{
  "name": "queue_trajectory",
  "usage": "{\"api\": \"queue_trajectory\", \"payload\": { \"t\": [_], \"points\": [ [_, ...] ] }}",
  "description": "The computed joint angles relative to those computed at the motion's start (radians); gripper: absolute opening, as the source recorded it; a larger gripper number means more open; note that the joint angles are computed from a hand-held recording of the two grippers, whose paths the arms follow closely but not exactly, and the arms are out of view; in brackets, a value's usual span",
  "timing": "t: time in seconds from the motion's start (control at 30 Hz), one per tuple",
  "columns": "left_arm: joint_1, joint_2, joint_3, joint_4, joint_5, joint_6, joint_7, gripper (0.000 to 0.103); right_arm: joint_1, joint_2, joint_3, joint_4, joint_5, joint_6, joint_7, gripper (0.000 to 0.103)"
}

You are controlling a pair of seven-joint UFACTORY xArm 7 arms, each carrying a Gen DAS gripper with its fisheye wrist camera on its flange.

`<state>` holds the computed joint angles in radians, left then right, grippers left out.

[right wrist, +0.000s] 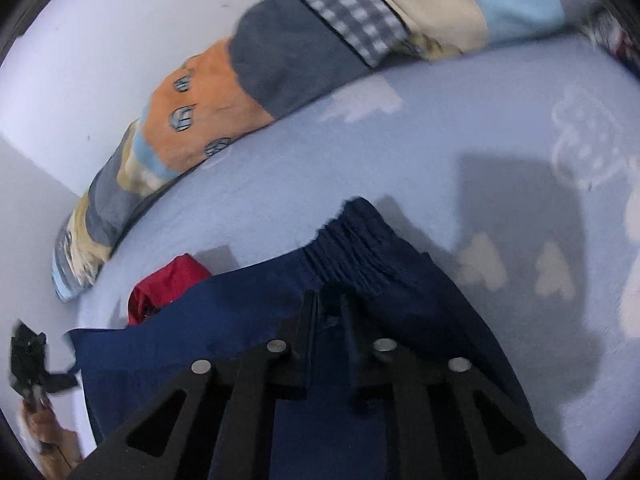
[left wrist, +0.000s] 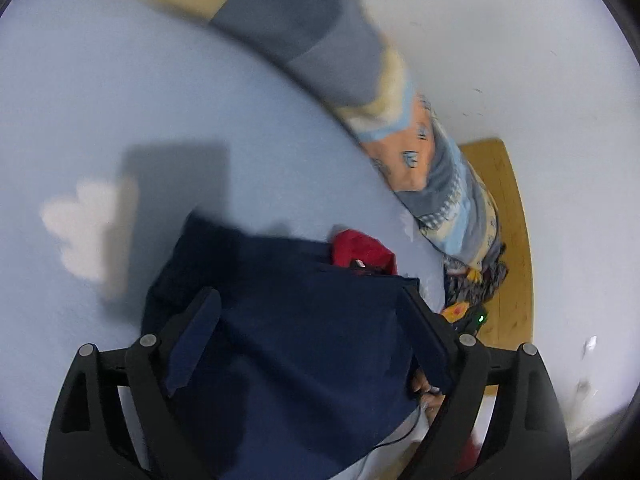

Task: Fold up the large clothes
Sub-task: 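Open both grippers, release the hem and lift away from the shirt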

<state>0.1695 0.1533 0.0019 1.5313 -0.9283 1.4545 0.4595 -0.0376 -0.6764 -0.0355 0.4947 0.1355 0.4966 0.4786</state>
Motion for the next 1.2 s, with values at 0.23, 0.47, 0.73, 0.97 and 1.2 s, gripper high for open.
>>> {"api": "queue_trajectory", "payload": {
  "t": [0.23,0.47,0.73,0.97,1.2],
  "points": [
    [0.069,-0.06,0.002,-0.038,-0.162,0.048,0.113,0.09,0.037,0.002,0.006,0.031,-0.03,-0.027,-0.044,0.018],
    [-0.154,-0.327,-0.095,-0.468,0.149,-0.472,0.259,0.089,0.324,0.074,-0.052,0.061,0.176,-0.03,-0.289,0.016],
    [-0.094,-0.422,-0.209,-0.71,0.643,-1.03,-0.055,0.09,0.001,-0.075,0.078,-0.042,-0.077,0.106,-0.119,0.01],
    [-0.223,-0.58,0.138,-0.742,0.389,-0.739,0.11,0.089,-0.149,-0.468,-0.016,-0.155,-0.159,0.378,-0.094,0.021],
    [-0.154,-0.768,0.329,-0.891,0.348,-0.383,0.118,0.089,-0.219,-1.059,-0.147,-0.24,-0.07,0.822,-0.126,0.044]
  ]
}}
